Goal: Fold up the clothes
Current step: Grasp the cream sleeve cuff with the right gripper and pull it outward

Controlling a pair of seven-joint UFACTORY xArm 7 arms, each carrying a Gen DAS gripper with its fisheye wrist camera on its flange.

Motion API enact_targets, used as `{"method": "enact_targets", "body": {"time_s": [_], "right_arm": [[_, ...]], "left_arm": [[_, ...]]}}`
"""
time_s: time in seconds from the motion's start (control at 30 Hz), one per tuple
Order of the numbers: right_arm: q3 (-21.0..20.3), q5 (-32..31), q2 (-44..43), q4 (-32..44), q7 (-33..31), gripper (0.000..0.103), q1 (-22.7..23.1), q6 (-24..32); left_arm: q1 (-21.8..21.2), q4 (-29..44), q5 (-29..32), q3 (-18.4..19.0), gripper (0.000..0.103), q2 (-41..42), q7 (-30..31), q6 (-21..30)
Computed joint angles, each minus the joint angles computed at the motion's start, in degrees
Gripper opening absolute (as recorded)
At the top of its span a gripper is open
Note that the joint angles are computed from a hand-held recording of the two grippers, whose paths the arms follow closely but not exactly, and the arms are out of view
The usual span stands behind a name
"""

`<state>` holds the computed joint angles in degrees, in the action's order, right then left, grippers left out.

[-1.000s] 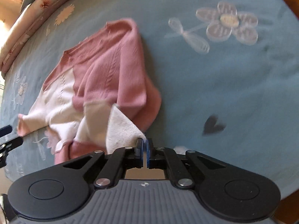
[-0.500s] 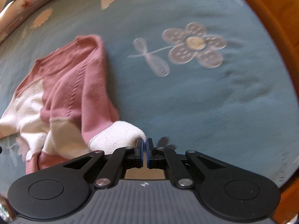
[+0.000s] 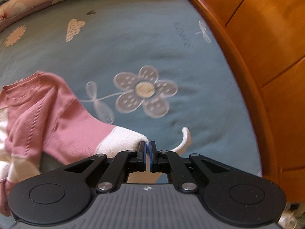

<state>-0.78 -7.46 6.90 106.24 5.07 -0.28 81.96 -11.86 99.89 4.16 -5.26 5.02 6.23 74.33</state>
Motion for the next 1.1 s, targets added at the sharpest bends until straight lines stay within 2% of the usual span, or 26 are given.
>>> {"method": "enact_targets", "body": {"time_s": [0.2,0.27,0.33,0.43,0.5,0.57,0.63,0.7,0.73,0.87,0.93,1.0,1.07,1.1], "right_arm": [[-0.76,-3.62,5.76,7.36,-6.33,0.000,-0.41,0.20],[-1.04,-0.53,8.26,10.60,-8.19,0.000,-1.87,1.74],[-0.96,2.99,8.69,9.99,-9.91,0.002,-3.40,0.94],[-0.44,10.67,8.07,6.48,-10.96,0.015,-5.82,-0.73],[0.02,15.08,7.34,3.08,-11.89,0.031,-6.71,-2.62],[0.56,18.43,7.71,1.23,-13.67,0.039,-7.07,-3.40],[1.16,19.84,9.39,1.32,-16.06,0.040,-6.80,-3.28],[1.67,20.29,11.46,2.08,-18.05,0.047,-6.28,-2.99],[1.79,20.04,12.81,2.91,-18.49,0.047,-5.94,-2.52],[1.81,17.37,17.14,6.55,-20.70,0.052,-5.15,2.37],[2.02,17.73,19.10,9.43,-21.87,0.055,-5.79,7.65],[2.38,18.68,20.26,11.64,-23.37,0.056,-6.67,12.69],[2.66,19.44,19.94,11.81,-25.55,0.055,-7.27,14.91],[2.76,20.39,20.01,12.27,-26.03,0.049,-7.71,15.99]], "left_arm": [[-1.11,1.45,2.18,-0.30,0.062,0.83,-3.86,1.10],[-1.50,1.28,3.00,-0.37,0.062,0.91,-5.28,1.15],[-1.88,1.12,3.69,-0.46,0.062,1.00,-6.67,1.26],[-2.31,0.12,3.25,-0.76,0.062,0.79,-7.43,1.36],[-2.67,-1.14,3.50,-1.01,0.062,0.49,-7.17,0.54],[-2.97,-2.26,3.49,-1.21,0.062,0.35,-7.22,-0.42],[-3.20,-2.65,3.10,-1.33,0.062,0.61,-7.60,-0.68],[-3.43,-3.02,2.73,-1.44,0.062,0.93,-7.97,-0.79],[-3.55,-3.17,2.57,-1.48,0.062,1.08,-8.14,-0.82],[-3.75,-3.50,2.43,-1.41,0.062,1.17,-8.66,-0.81],[-3.72,-3.49,2.54,-1.32,0.062,1.31,-8.68,-0.75],[-3.77,-3.68,3.23,-1.23,0.062,1.50,-9.09,-1.03],[-3.74,-3.06,3.34,-1.10,0.062,2.25,-9.70,-0.63],[-3.74,-2.69,3.31,-1.05,0.062,2.63,-10.02,-0.52]]}}
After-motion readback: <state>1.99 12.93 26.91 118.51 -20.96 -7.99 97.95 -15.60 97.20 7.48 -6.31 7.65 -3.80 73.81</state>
